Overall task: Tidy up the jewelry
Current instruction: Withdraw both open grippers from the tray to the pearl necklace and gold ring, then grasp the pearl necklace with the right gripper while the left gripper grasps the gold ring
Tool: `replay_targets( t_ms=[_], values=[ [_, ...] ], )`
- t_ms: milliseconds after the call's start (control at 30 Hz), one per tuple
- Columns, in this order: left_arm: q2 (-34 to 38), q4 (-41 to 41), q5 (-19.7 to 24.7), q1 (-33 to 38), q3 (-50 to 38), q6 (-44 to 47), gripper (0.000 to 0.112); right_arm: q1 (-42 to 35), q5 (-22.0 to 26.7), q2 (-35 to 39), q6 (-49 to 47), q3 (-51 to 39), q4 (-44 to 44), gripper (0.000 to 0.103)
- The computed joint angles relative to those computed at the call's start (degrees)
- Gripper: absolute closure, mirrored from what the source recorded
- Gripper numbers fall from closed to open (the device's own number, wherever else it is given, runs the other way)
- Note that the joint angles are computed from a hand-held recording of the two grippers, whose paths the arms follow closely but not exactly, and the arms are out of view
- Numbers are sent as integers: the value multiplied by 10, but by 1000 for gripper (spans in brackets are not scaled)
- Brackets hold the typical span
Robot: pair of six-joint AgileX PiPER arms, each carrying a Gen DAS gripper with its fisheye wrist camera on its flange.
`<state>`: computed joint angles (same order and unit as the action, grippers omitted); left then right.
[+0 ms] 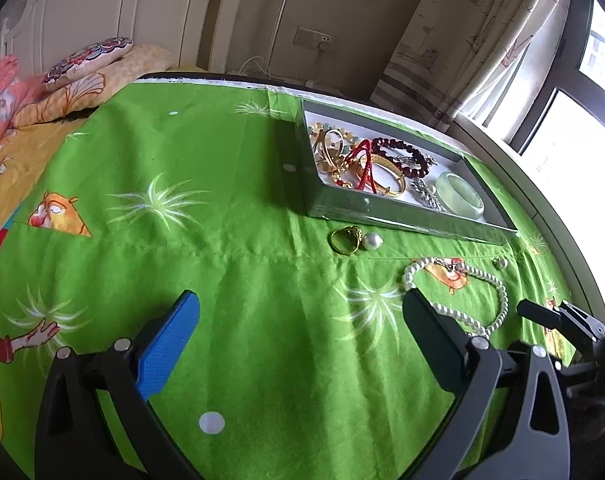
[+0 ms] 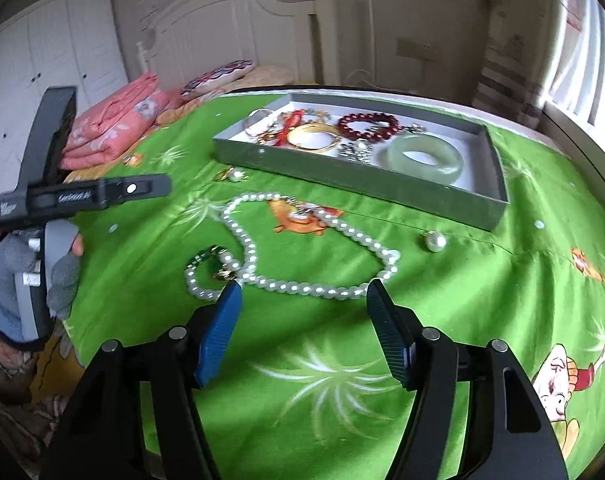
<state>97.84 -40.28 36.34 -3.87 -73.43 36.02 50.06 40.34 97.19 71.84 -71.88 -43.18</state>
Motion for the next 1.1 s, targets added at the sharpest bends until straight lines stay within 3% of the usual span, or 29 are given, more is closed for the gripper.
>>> replay_targets(
  t_ms=[167,467,633,700,767,867,1100],
  values=[
    [-3,-7,-2,0,5,10,12,-21,43,20,-57,-49,20,40],
    [-5,-4,6,-3,5,21,12,-118,68,99,-308,-179,194,40],
    [12,31,43,-9,-28,4,12,-128,59,96,-336,-163,213,57],
    [20,72,42,-21,-45,-20,13,-120,56,83,-321,-144,195,86],
    [33,157,30,-47,-73,-68,28,-110,53,74,-296,-129,171,91],
    [64,195,43,-59,-120,-84,40,-98,49,66,-274,-113,148,93],
    [120,250,51,-96,-195,-82,55,-100,38,63,-268,-107,152,93]
  ],
)
